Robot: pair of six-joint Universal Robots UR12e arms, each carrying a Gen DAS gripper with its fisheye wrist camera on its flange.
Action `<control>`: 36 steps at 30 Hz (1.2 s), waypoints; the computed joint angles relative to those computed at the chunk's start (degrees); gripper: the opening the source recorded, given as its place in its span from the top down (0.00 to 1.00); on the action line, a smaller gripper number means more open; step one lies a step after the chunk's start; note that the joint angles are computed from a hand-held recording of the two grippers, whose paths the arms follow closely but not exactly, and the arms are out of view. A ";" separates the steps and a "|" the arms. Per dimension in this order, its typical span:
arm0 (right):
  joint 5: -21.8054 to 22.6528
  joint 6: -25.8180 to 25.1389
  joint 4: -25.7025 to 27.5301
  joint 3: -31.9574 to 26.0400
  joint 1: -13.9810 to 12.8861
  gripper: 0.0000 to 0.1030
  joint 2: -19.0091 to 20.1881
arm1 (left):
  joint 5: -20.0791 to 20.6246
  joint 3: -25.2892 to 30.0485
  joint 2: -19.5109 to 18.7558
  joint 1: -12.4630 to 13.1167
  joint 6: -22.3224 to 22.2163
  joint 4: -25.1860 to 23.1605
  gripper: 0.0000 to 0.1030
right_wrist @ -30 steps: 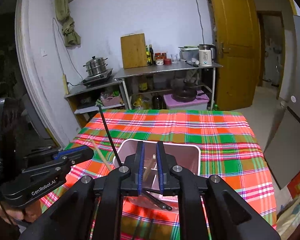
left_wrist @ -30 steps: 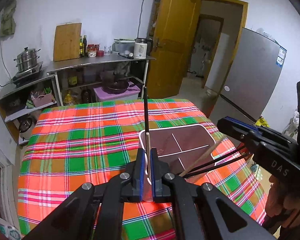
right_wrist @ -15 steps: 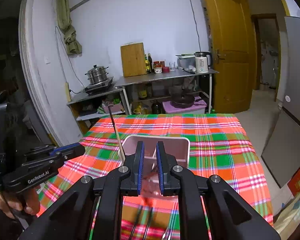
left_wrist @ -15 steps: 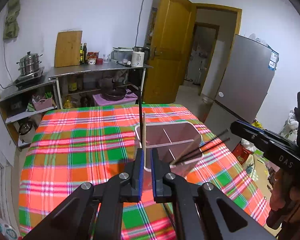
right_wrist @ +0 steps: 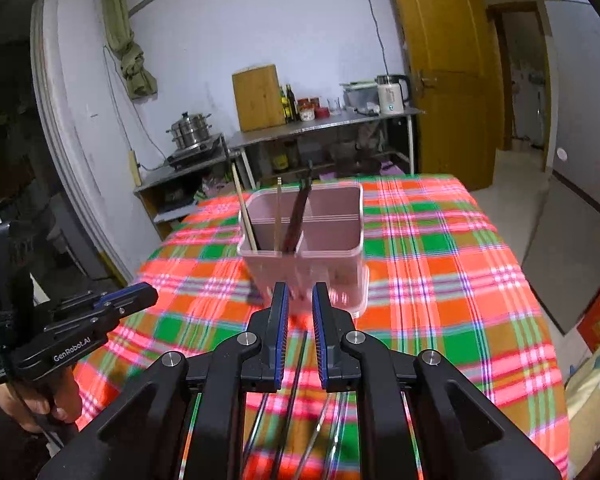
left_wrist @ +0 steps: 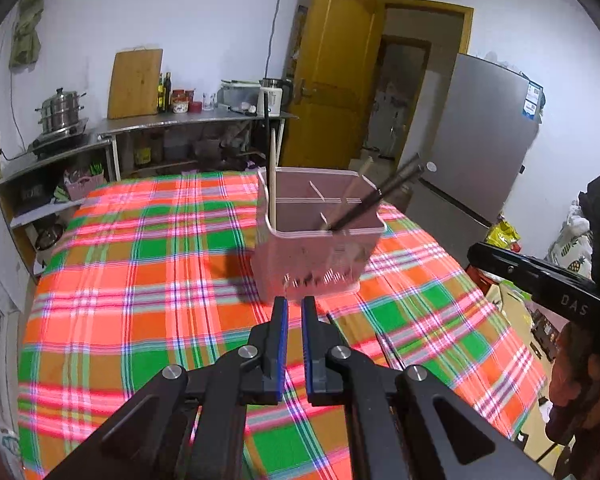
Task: Organize utensils
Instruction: 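Move both grippers back down to the remaining black chopsticks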
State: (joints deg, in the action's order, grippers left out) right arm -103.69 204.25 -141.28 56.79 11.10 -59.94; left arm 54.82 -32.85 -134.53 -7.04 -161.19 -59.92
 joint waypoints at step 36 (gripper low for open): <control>4.79 4.62 5.48 6.69 0.21 0.88 -2.09 | 2.01 -2.84 -0.12 -1.97 2.53 -12.02 0.95</control>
